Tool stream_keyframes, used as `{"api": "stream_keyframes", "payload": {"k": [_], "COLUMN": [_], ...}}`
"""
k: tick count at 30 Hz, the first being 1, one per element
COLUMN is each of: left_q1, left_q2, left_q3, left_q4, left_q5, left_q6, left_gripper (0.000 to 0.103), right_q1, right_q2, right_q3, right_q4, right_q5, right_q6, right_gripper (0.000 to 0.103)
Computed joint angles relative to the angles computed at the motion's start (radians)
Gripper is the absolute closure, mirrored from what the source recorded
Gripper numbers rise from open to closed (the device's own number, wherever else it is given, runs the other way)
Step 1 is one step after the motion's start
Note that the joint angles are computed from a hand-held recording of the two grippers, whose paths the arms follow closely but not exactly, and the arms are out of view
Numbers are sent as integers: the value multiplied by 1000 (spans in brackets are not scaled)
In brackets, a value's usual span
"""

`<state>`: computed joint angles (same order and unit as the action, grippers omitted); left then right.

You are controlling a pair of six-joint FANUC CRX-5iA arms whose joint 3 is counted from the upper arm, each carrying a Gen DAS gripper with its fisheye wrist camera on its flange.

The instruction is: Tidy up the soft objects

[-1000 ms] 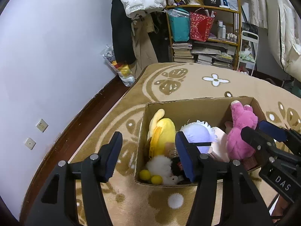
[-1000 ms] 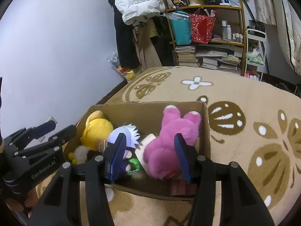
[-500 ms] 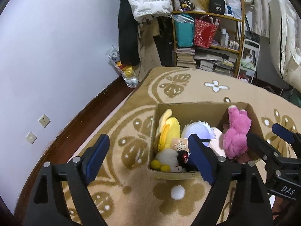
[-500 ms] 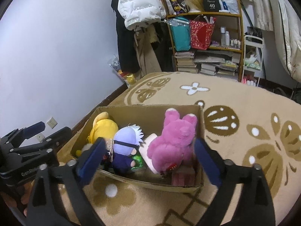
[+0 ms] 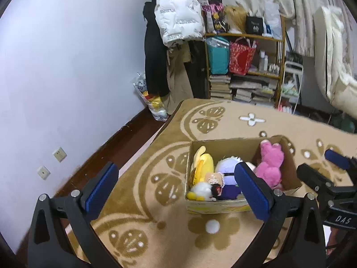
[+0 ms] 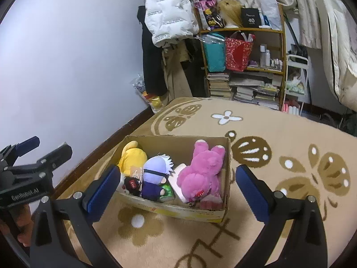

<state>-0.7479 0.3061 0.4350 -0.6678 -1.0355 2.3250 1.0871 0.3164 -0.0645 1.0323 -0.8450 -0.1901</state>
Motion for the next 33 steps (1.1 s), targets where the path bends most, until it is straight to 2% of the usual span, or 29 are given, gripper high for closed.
{"api": "stream_keyframes", "payload": {"k": [4,7,14,18,25,29,33], "left_q1": [-13,-3,-98,-122,-152,-135,-132], "left_q2": [-43,-75,-122,-152,-215,-227,-212], "left_q3": [-39,-69,-81,-119,-210,-233,-231], "left_q4": [-23,8,-149,-185,-239,-223,-223], "left_q5": [7,29,-54,-69,-37,-1,-10], "left_q6": [33,21,64,125,218,229,219], "left_gripper": [1,1,1,1,1,1,1], "right_q1": [26,44,85,112,130,129,132], "right_q2": [-17,-36,-92,-94,-98,-100,-93], "right_q3": [0,-19,-96,-113,-167,-187,-187], "right_q4": [5,41,139,168,229,225,195], "right_q5": [-44,-75,-107,-142,-142,-120,-110], "right_q6": [19,-20,-143,-164,-236,-251,-241], "right_gripper": [0,0,0,0,0,0,0]}}
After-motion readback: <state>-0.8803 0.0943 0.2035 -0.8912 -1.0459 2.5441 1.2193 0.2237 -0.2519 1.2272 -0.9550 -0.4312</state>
